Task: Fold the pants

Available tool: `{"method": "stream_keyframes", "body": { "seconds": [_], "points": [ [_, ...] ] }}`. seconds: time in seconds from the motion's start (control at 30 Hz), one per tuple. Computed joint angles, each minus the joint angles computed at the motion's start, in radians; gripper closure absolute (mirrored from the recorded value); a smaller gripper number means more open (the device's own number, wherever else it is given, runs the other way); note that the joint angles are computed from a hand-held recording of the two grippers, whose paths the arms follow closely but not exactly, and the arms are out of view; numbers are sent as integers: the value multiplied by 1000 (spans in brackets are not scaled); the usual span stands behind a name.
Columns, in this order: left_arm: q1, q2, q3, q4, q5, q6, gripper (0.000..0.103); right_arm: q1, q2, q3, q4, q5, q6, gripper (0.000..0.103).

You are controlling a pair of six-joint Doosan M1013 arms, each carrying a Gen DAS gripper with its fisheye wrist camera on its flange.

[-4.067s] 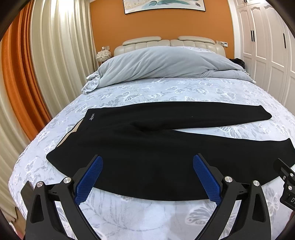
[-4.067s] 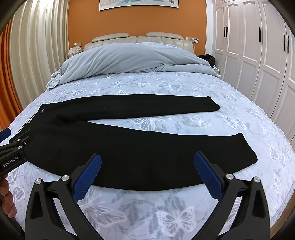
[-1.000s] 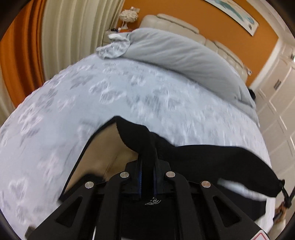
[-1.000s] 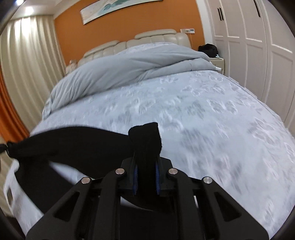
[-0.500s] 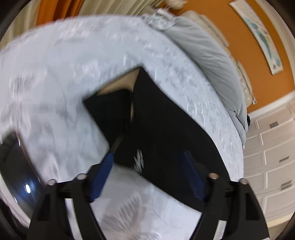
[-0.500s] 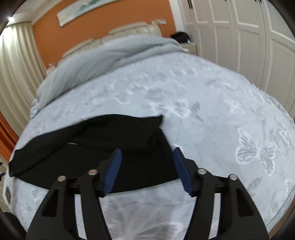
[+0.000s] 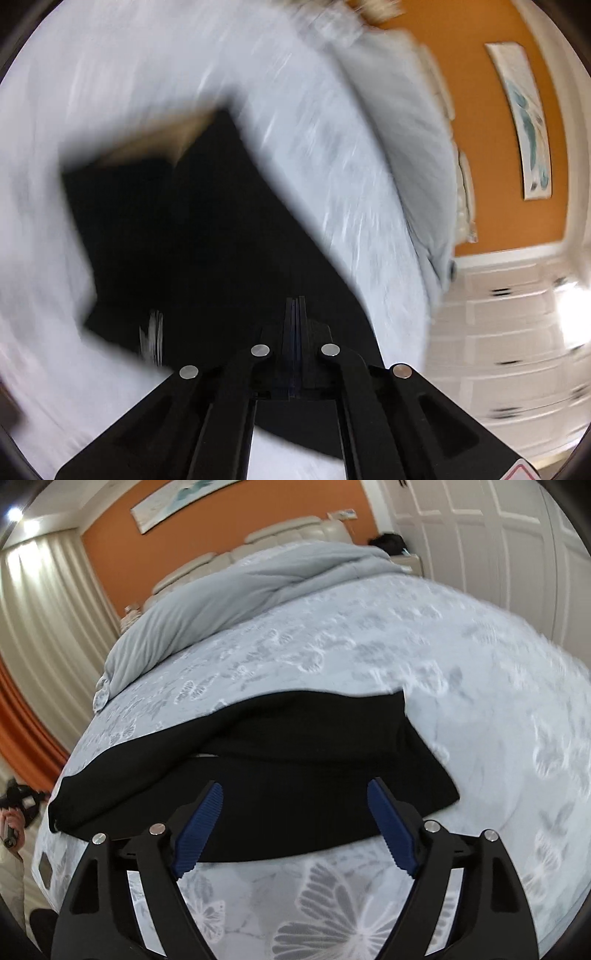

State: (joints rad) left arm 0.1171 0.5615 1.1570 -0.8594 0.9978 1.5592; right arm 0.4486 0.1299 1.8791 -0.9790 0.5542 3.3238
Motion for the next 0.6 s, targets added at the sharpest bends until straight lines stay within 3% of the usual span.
{"method": "stream_keyframes", "body": {
  "seconds": [0.1,0.17,0.2,0.23,0.3,0.33,0.4,0.47,0.6],
  "points": [
    [-3,6,-112,149,-53,-19,103,-2,13,-12,24,6,-44,25],
    [6,16,-149,206,-3,-75,103,-7,23,-22,33,5,-65,25],
    [10,15,-149,211,29,-75,98,-9,29,-28,36,4,-70,25],
    [11,11,-138,211,57,-62,88,-11,38,-37,39,3,-77,25],
    [17,-12,-79,198,98,-40,28,-12,51,-51,37,2,-78,25],
    [23,-32,-27,184,90,-38,23,-11,57,-57,41,-1,-85,25],
    [32,-50,47,158,97,-66,23,-7,70,-71,54,-2,-108,25],
    [43,-30,72,102,161,-121,23,-3,85,-89,83,-10,-154,25],
    [50,28,66,15,239,-249,24,9,107,-116,119,-20,-204,24]
  ]
}}
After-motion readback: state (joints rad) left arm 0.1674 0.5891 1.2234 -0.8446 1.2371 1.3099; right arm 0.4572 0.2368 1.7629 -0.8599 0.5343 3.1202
